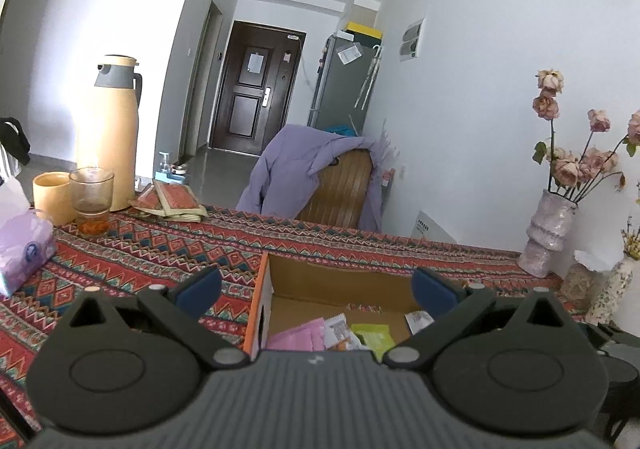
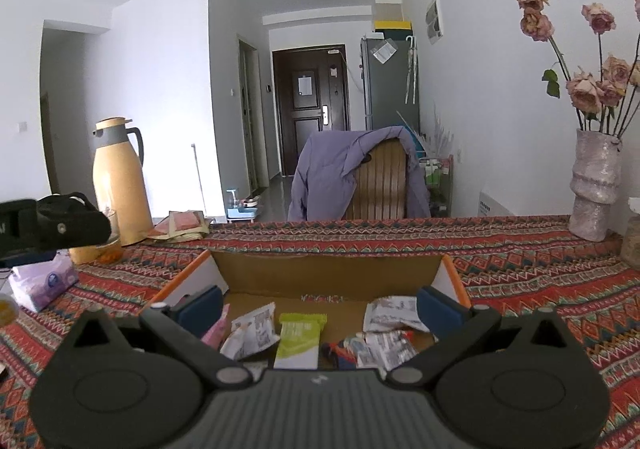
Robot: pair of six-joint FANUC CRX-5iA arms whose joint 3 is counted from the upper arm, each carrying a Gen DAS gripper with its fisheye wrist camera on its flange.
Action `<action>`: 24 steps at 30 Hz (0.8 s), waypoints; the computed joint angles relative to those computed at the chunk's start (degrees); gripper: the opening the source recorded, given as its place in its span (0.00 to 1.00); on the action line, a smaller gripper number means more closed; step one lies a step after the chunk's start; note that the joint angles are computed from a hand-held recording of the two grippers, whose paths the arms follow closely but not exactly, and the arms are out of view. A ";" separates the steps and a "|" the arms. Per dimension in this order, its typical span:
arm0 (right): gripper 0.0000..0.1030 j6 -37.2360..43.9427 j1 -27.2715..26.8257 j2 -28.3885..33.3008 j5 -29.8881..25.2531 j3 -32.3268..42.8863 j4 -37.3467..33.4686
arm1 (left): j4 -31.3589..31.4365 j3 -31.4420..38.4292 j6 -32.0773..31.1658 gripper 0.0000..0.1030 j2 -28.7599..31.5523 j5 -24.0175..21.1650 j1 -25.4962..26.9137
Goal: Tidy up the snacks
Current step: 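Move both open tools back toward the remaining packets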
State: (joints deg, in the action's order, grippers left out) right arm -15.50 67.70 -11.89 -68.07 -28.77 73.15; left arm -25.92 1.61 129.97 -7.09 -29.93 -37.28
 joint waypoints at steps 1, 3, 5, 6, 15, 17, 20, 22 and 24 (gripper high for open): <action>1.00 0.17 1.08 -0.43 -0.86 -0.26 -0.41 | -0.32 -0.57 0.10 1.00 -0.69 -0.18 -0.25; 1.00 0.15 2.89 -1.05 -2.41 -0.83 -1.03 | -0.02 -2.10 -0.38 1.00 -2.16 -0.26 -0.43; 1.00 -0.03 4.77 -1.61 -3.56 -1.41 -1.94 | 0.54 -3.82 -0.77 1.00 -3.71 -0.60 -0.65; 1.00 -0.37 5.87 -1.90 -4.22 -1.80 -2.48 | 1.08 -4.59 -1.25 1.00 -4.34 -0.65 -0.60; 1.00 -2.42 14.26 -2.62 -7.96 -3.06 -7.93 | 3.96 -11.79 -3.90 1.00 -10.52 -3.14 -0.95; 1.00 -2.61 15.83 -2.45 -8.10 -3.09 -9.04 | 3.69 -13.04 -3.78 1.00 -11.65 -4.50 -1.40; 1.00 -1.97 17.90 -1.69 -8.28 -2.22 -12.04 | 5.24 -14.95 -4.73 1.00 -12.95 -5.30 -1.22; 1.00 -2.26 19.31 -1.37 -8.45 -2.16 -13.16 | 6.33 -16.25 -5.70 1.00 -13.77 -5.89 -1.07; 1.00 -2.85 20.46 -1.36 -8.12 -2.25 -14.08 | 7.85 -17.56 -7.14 1.00 -14.49 -6.42 -0.74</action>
State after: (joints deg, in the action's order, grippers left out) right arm -18.35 88.16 -13.25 -76.19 -31.02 59.07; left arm -18.07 -15.94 122.83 -21.57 -36.35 -38.01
